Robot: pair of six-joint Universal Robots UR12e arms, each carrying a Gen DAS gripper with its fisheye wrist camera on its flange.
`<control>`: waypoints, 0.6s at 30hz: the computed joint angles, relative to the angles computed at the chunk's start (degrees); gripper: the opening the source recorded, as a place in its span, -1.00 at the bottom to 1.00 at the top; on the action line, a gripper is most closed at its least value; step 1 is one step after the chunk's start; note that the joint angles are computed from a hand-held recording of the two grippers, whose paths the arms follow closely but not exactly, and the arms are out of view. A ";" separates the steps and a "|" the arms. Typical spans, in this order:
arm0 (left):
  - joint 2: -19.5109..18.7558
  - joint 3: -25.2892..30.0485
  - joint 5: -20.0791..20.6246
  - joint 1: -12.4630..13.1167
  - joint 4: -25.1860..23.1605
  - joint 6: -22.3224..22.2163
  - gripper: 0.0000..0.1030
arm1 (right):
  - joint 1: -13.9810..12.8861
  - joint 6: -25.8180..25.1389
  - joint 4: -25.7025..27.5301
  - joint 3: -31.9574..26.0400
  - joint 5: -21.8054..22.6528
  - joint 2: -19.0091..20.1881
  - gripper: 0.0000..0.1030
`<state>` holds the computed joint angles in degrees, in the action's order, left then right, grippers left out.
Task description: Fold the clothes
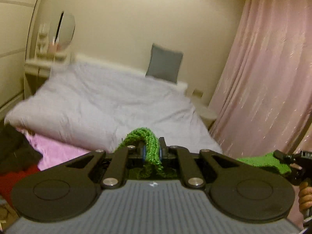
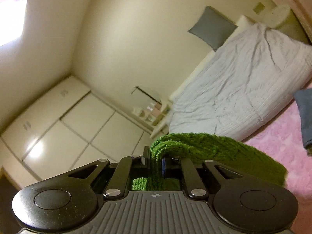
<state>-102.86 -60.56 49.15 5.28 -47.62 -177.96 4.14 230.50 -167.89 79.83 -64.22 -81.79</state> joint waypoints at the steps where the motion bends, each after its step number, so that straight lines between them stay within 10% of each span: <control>1: 1.39 -1.90 -1.33 0.82 -0.26 0.56 -0.83 | -0.09 -1.45 2.92 1.50 1.54 -1.32 -0.82; 2: 2.96 -3.96 -2.33 1.71 -1.66 1.84 -0.83 | -0.03 -2.40 6.72 3.61 2.28 -3.00 -0.75; 5: 8.73 -11.21 -1.76 4.33 -11.39 7.93 -0.63 | 0.53 -4.39 20.31 9.45 2.09 -7.91 0.50; 6: 10.66 -13.54 -0.59 5.16 -15.54 10.10 -0.47 | 1.01 -4.44 26.27 11.20 0.07 -9.50 0.62; 12: 15.49 -21.79 24.11 4.85 -35.78 9.27 -0.37 | 2.77 -0.84 50.47 14.46 -7.67 -11.14 0.62; 18: 13.54 -24.83 28.56 3.08 -33.58 6.60 -0.23 | 3.63 -3.05 49.33 17.23 -10.67 -10.77 0.62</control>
<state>-89.32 -85.38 77.72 8.36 -81.19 -171.36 7.77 227.45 -118.56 97.06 -74.90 -92.57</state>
